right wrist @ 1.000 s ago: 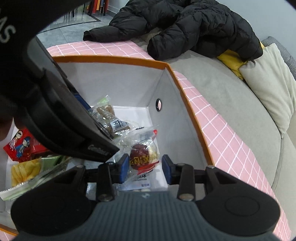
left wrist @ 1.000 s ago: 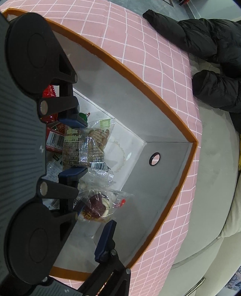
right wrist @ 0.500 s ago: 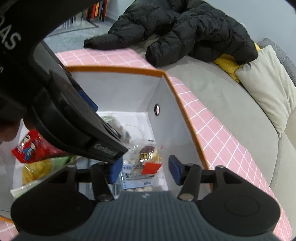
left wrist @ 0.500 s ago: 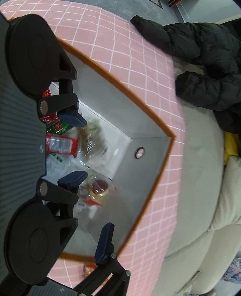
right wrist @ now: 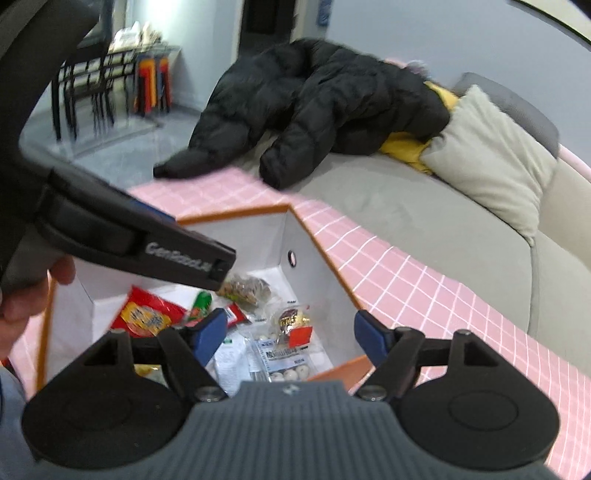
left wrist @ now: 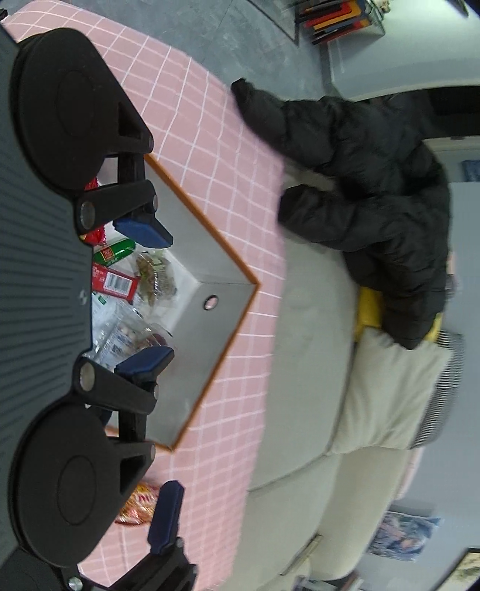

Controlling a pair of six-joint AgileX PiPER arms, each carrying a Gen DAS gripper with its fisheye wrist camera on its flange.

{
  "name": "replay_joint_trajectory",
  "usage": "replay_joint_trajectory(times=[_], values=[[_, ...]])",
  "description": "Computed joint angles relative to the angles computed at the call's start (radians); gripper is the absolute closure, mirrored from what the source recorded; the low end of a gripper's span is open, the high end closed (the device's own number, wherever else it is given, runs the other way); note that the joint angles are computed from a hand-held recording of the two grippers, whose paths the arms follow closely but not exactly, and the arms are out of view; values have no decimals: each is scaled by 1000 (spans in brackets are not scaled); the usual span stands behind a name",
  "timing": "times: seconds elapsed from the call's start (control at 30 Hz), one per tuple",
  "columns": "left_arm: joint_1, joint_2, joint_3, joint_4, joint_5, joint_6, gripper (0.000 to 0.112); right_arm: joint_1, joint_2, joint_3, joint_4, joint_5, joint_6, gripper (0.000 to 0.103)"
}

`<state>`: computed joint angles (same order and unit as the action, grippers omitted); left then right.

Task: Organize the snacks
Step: 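Withdraw both tools from the box toward the remaining snacks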

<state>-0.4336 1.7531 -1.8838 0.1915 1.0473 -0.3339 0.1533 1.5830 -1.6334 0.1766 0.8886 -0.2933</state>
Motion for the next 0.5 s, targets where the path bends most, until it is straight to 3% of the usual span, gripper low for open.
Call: replay_joint_trajectory(times=[0.5], values=[[-212,-250,286,220,-117,-303,38,-159,-392,282,74,-21,202,28]])
